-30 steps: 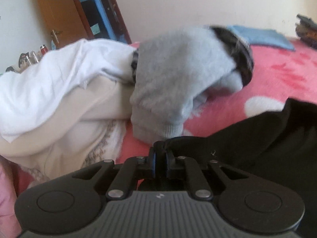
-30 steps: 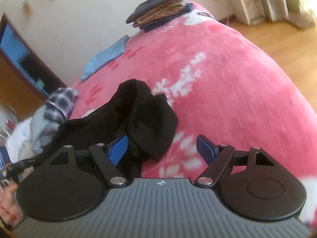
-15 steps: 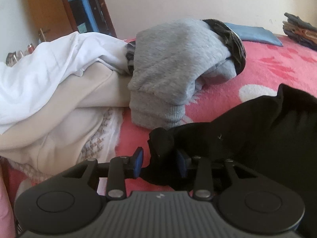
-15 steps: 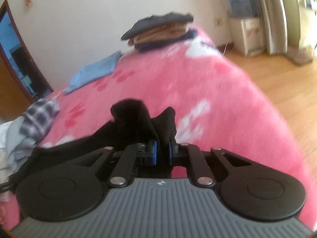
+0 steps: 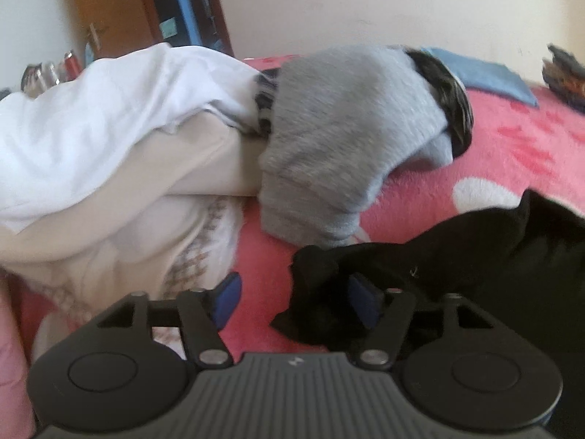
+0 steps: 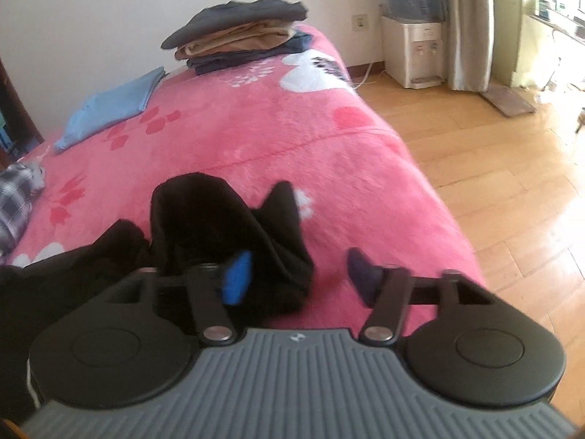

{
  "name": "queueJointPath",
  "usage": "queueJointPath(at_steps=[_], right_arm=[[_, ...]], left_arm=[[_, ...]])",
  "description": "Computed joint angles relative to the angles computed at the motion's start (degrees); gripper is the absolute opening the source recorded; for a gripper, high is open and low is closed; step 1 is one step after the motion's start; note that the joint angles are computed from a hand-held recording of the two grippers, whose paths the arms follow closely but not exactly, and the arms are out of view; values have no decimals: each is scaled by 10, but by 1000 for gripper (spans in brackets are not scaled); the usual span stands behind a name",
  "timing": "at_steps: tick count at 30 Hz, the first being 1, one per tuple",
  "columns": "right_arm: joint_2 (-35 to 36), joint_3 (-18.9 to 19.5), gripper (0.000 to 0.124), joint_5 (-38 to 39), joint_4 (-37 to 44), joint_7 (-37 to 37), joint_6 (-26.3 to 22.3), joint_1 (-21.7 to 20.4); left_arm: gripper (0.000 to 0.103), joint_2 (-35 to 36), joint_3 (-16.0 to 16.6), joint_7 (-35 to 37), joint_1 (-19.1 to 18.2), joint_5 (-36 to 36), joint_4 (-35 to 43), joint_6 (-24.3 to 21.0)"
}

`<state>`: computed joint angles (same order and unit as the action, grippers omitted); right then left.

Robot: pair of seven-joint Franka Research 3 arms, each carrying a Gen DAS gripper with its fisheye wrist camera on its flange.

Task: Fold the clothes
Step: 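Open both grippers and spread the black shirt flat on the bed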

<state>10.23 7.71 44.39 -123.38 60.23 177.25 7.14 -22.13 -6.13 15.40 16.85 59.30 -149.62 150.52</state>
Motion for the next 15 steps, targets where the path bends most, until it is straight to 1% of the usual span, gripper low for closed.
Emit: queueJointPath(at_steps=[2,4,6,8,10,12,15], right_arm=[[-42,1,67,31,-35,-16,-21,-12],[-84,-6,67,99,-65,-55,-46,-14],[-130,-23,68,180,-96,-117,-69,-6],[-174,-46,68,231,-126,-158,-89,8],[-216,-66,68,256,-158,-183,-106,25],[-255,-86,68,264,-186,-199,-131,41],[-312,-111,68,266,-225,-219,-168,63]], left_arm=[[68,-32,7,21,-8,-26,-12,-7],[69,-72,13,53,-15,-54,-25,-15],[69,-116,18,92,-19,-81,-36,-26],[70,-168,20,130,-21,-103,-47,-39],[74,-225,21,171,-29,-133,-55,-58],[75,-276,25,218,-41,-161,-64,-76],[76,-349,30,303,-77,-211,-81,-119]])
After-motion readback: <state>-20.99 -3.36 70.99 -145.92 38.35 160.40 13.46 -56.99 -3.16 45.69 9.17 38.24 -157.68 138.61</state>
